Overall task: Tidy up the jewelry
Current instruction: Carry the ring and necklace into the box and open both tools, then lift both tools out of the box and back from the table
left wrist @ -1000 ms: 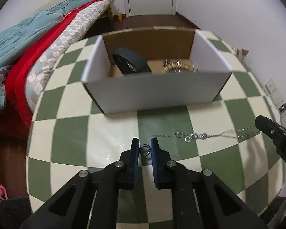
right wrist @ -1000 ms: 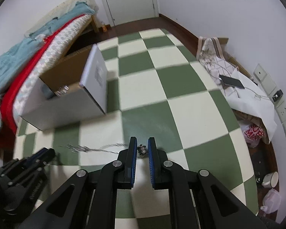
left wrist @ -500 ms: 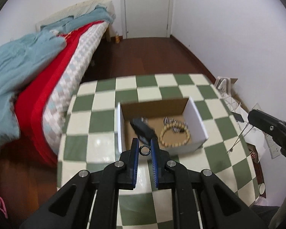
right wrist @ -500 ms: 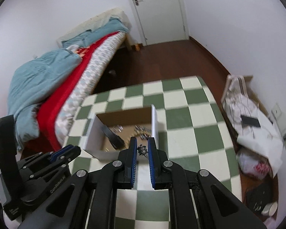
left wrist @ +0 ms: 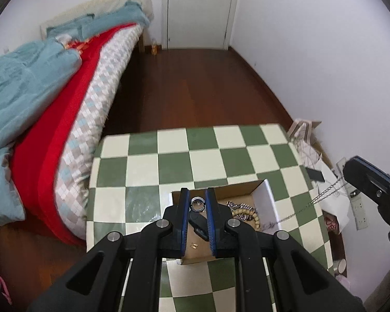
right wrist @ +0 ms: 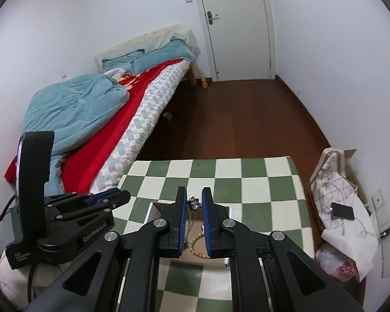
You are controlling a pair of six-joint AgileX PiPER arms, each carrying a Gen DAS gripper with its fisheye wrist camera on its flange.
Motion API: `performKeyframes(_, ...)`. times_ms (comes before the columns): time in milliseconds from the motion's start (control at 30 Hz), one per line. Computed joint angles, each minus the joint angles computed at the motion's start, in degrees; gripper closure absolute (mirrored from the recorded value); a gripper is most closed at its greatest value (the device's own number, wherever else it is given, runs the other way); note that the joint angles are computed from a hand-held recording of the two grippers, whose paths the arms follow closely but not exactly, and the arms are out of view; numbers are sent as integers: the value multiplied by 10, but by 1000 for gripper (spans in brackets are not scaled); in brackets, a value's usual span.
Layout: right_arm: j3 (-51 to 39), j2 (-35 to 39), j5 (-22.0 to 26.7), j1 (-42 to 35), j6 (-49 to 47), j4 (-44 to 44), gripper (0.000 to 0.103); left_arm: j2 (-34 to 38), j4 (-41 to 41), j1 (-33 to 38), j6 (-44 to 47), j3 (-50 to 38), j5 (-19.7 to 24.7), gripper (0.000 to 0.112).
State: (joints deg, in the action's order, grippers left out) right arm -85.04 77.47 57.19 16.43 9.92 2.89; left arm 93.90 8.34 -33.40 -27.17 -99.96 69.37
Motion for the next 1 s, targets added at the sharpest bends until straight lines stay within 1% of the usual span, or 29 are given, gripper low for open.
performKeyframes(100, -9, 41, -7, -1, -4, 8, 91, 23, -30, 22, 22, 11, -5, 102)
performKeyframes(200, -9, 84, -20, -2, -4, 2, 91, 50, -41, 28, 36, 16, -9, 102)
performKeyframes(400, -16, 150, -32, -13, 1, -11, 91, 105, -75, 43, 59, -7, -12, 102)
performKeyframes(500, -27, 180, -27, -25, -9, -2, 91, 127, -89, 49, 64, -26, -5, 102)
performKeyframes(633, -48, 215, 1, -49, -33, 39, 90, 137, -85, 52, 52, -39, -3, 97)
performKeyframes(667, -50, 221, 6, -56, -37, 49, 90, 138, -80, 52, 46, -42, -1, 92)
performKeyframes(700, -51, 223, 10, -60, -41, 55, 90, 137, -75, 53, 40, -43, -1, 79)
performKeyframes(733, -51, 225, 15, -65, -48, 65, 90, 133, -66, 52, 30, -40, -3, 69)
performKeyframes(767, -48, 225, 16, -69, -52, 71, 84, 126, -57, 51, 21, -34, -8, 48)
performKeyframes(800, -43, 220, 14, -72, -52, 73, 69, 117, -49, 51, 11, -25, -16, 37)
performKeyframes(833, -35, 214, 10, -75, -53, 76, 64, 113, -42, 51, 4, -22, -18, 34)
performKeyframes(867, -30, 210, 9, -78, -59, 84, 55, 108, -34, 50, -2, -19, -17, 31)
performKeyframes(900, -27, 206, 12, -79, -61, 86, 51, 106, -28, 50, -5, -18, -14, 29)
performKeyframes(933, -23, 201, 12, -78, -56, 81, 51, 103, -17, 48, -12, -17, -8, 27)
performKeyframes(1000, -14, 192, 12, -77, -53, 76, 49, 91, 4, 43, -29, -4, -3, 10)
